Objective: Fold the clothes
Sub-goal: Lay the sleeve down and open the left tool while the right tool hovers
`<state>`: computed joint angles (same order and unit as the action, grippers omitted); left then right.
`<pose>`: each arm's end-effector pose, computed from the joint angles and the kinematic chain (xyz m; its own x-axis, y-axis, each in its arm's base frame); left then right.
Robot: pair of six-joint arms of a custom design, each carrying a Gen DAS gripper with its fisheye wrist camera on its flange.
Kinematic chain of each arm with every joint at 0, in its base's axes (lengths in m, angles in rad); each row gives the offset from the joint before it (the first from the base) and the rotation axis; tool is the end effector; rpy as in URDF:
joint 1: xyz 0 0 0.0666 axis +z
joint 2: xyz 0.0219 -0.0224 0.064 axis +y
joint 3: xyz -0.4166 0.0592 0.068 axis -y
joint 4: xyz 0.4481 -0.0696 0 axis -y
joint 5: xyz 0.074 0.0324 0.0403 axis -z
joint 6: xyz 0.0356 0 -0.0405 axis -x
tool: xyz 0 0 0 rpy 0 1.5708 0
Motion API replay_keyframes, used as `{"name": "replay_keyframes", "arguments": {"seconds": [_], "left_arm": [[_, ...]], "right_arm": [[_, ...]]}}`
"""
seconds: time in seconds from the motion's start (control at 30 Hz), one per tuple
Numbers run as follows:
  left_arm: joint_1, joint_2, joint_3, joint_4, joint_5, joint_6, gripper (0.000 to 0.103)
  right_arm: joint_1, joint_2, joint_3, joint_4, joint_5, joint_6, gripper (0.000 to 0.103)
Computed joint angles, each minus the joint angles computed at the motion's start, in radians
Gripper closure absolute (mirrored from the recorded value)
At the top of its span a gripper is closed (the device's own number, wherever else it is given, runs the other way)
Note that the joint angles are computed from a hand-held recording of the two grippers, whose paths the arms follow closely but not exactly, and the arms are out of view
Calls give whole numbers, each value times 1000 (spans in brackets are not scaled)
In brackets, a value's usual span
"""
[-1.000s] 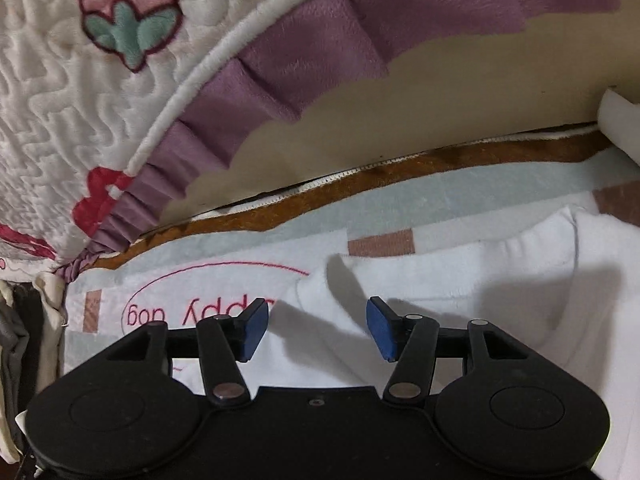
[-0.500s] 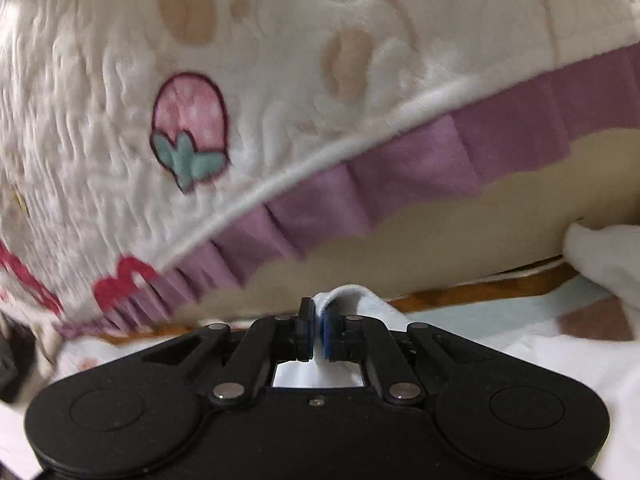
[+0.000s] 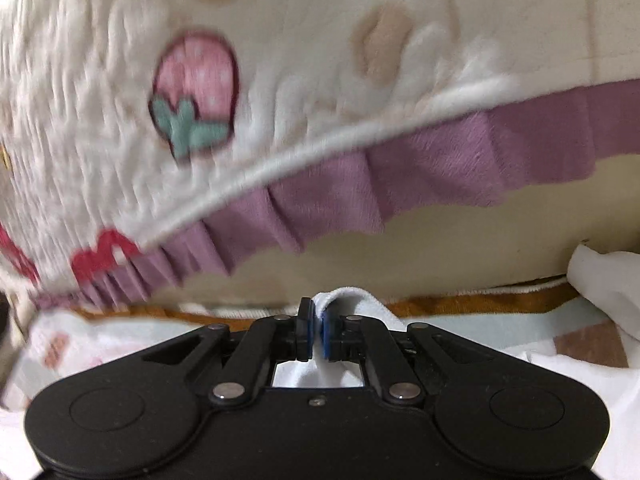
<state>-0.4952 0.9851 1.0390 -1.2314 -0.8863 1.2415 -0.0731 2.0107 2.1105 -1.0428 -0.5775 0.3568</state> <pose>0.3055 -0.1341 0.4503 -0.2999 -0.5180 -0.8011 -0.7563 0.6409 -0.1312 0.7669 -0.0371 0.4391 -0.6660 -0.2446 -0.7047 -0.5242 0.8256 0.2089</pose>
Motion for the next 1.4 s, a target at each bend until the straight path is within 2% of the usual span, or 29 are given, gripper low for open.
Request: {"name": "replay_keyframes", "arguments": {"seconds": [0.07,0.1,0.13,0.17,0.2,0.27,0.37,0.43,0.5,0.53,0.57,0.6,0.63,0.67,0.73,0.8,0.87,0.97,1.07,1.13,1.17,1.3,1.4], "left_arm": [[13,-3,-8,-4,34,27,97],[17,-8,-12,-3,40,37,97],[20,-13,-16,-1,46,46,97],[24,-18,-21,1,52,55,96],[22,-16,-19,-9,50,69,95],[19,-11,-11,-32,42,100,95],[13,-7,2,-69,31,152,94],[10,-8,10,-99,35,193,93],[-2,-2,24,-146,62,257,90],[-13,4,32,-173,87,298,87],[-17,-4,24,-153,123,290,76],[-19,-13,14,-128,161,277,70],[-16,-29,-1,-92,194,269,70],[-14,-42,-15,-67,212,278,70],[-11,-61,-34,-38,217,286,68],[-13,-61,-35,-56,206,298,59],[-10,-54,-35,-76,187,302,58],[-6,-29,-18,-79,172,201,58],[-23,22,21,-81,139,68,58],[-34,72,55,-85,117,-24,52],[-22,91,67,-69,129,-67,47],[54,148,90,-4,211,-246,44],[107,203,104,-54,241,-305,44]], "right_arm": [[16,-42,-55,26,67,92,90],[22,-70,-88,41,83,115,75],[28,-110,-138,70,99,140,50],[34,-154,-197,118,114,162,41],[38,-197,-254,170,127,182,38],[46,-266,-341,229,142,250,38],[45,-343,-432,282,124,279,38],[40,-364,-440,194,40,304,38],[37,-384,-455,54,-33,390,40],[37,-397,-474,1,-45,429,40],[37,-411,-497,-41,-52,457,41],[38,-425,-520,-84,-58,486,48],[34,-440,-546,-125,-69,516,63],[28,-455,-574,-167,-82,548,69],[24,-493,-636,-180,-71,609,71],[24,-526,-687,-165,-51,658,71],[32,-549,-720,-123,-25,690,70],[42,-560,-741,-81,6,705,64],[39,-544,-735,-71,-11,658,59],[36,-537,-738,-59,-26,631,59],[35,-534,-743,-49,-33,622,58],[33,-541,-767,4,-61,604,58],[32,-539,-770,23,-71,575,58]]}}
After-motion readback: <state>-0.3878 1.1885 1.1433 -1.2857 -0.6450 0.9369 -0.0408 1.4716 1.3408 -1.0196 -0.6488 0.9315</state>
